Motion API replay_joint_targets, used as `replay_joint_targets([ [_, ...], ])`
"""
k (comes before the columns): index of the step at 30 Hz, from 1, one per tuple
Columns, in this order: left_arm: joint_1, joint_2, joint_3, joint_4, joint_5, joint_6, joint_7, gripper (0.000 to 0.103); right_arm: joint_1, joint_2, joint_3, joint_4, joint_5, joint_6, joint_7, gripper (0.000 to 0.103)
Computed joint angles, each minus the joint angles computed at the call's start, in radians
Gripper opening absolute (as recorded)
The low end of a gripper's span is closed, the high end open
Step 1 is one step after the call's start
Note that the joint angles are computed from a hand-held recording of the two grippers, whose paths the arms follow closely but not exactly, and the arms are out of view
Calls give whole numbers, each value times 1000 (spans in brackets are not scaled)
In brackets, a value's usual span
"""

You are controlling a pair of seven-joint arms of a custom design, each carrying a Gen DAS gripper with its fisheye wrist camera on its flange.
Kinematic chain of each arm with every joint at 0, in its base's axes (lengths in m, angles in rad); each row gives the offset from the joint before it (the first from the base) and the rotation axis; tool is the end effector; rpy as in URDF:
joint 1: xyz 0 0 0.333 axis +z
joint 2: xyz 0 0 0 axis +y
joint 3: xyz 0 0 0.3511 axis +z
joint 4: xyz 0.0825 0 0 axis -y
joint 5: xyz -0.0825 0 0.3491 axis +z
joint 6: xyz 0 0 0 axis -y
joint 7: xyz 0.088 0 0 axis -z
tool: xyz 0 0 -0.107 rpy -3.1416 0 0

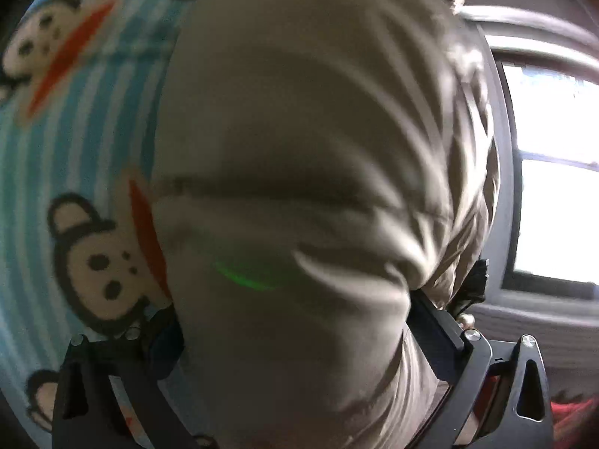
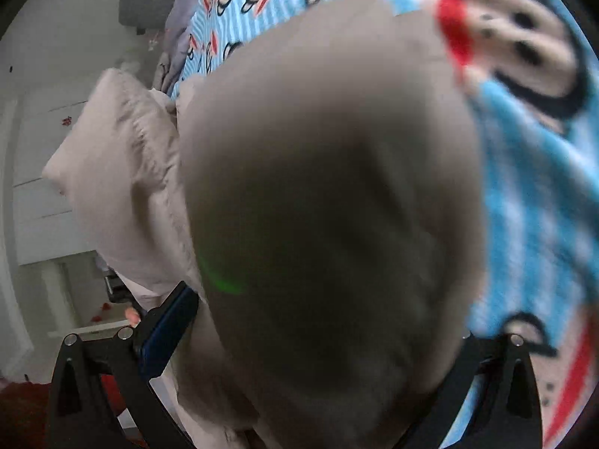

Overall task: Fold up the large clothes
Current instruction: 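Grasp the beige jacket bundle with both grippers and lift it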

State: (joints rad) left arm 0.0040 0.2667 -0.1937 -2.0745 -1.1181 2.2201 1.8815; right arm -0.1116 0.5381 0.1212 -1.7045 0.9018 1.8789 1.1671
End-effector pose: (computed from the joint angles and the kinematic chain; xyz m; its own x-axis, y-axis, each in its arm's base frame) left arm 0.5525 -0.1299 0.3662 0.2565 -0.6018 0.7564 -0.9650 -0.2039 0.1651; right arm 0.6378 0.0542 0.3363 -0.1122 -0.6158 -0.7798 -0.9861 -0.0278 0.1638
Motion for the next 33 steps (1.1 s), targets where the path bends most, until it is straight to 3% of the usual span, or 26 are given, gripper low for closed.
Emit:
replay_joint_targets([
  [7,-41,-22,-13,33,77,34,-34,103,25,-11,-1,-18,4,49,88,103],
  [10,-47,-38,-16,43,84,30,-33,103,18,-30,5,-38,30,54,93,92],
  [12,-45,-54,-13,48,78,20,-34,101,12,-48,10,-52,63,54,76,79],
  [19,-25,-125,17,49,80,-27,5,101,51,-125,9,-92,122,65,29,74],
  [27,71,-165,103,76,154,-132,52,101,162,-92,45,-3,163,161,37,75],
  [33,193,-142,176,140,266,-239,90,101,279,40,120,145,185,296,108,74],
])
